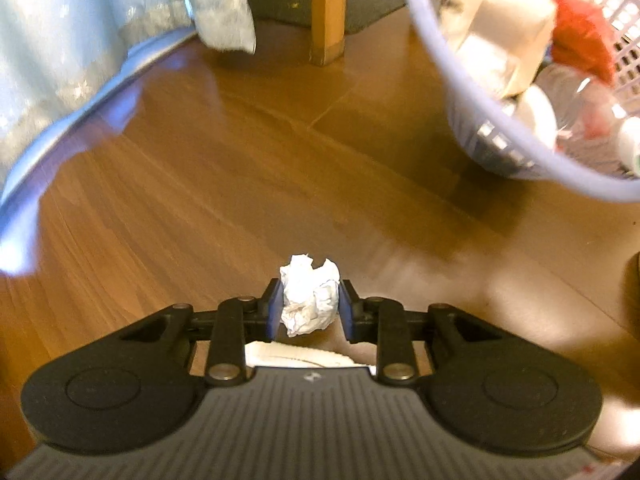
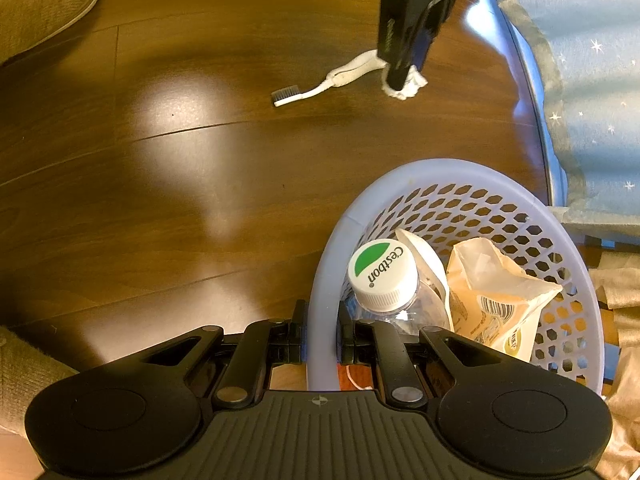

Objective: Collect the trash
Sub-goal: 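Carry the tissue with the left tool and drop it into the wastebasket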

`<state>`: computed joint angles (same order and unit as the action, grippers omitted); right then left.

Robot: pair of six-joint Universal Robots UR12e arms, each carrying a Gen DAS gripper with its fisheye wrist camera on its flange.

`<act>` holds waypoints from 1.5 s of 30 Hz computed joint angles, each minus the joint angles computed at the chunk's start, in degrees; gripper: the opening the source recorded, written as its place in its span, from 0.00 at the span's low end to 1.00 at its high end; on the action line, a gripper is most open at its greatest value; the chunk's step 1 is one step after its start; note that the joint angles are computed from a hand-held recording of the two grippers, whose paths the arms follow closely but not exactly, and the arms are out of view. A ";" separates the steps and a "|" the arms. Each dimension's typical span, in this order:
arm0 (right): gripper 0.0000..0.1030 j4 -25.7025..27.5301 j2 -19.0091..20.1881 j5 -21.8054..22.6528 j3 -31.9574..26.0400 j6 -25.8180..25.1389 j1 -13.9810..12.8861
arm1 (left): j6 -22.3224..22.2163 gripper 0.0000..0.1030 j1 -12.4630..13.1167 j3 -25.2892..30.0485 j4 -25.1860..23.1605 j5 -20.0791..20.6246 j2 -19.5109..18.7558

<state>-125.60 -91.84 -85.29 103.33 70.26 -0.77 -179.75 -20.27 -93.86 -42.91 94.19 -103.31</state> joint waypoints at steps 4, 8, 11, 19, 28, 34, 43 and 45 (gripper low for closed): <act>0.09 -0.08 0.15 0.01 -0.02 0.33 0.01 | 0.35 0.23 -0.74 1.75 -0.77 0.69 0.40; 0.09 -0.24 0.25 -0.11 0.00 0.62 0.08 | -0.16 0.23 -1.35 3.76 -1.34 0.73 0.44; 0.09 -0.44 0.32 -0.16 0.06 0.75 0.11 | 0.30 0.23 -1.79 5.23 -1.45 0.78 0.23; 0.09 -0.43 0.37 -0.08 0.06 0.67 0.10 | 1.29 0.23 -2.69 8.56 -1.35 -1.48 -0.46; 0.09 -0.50 0.40 0.21 0.15 0.72 -0.03 | 3.72 0.24 -3.83 13.00 -0.05 -5.55 -2.87; 0.08 -0.55 0.25 0.41 0.38 0.73 -0.17 | 3.83 0.25 -4.47 15.25 1.08 -7.64 -4.68; 0.08 -0.70 0.31 0.48 0.45 1.02 -0.11 | 3.53 0.53 -5.11 16.10 2.03 -7.76 -6.54; 0.08 -0.62 0.37 0.51 0.37 1.14 -0.08 | 2.92 0.53 -4.89 15.66 2.18 -7.67 -6.23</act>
<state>-126.22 -91.47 -84.79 103.70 71.40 -0.85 -176.82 -25.16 -78.20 -40.74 86.52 -109.54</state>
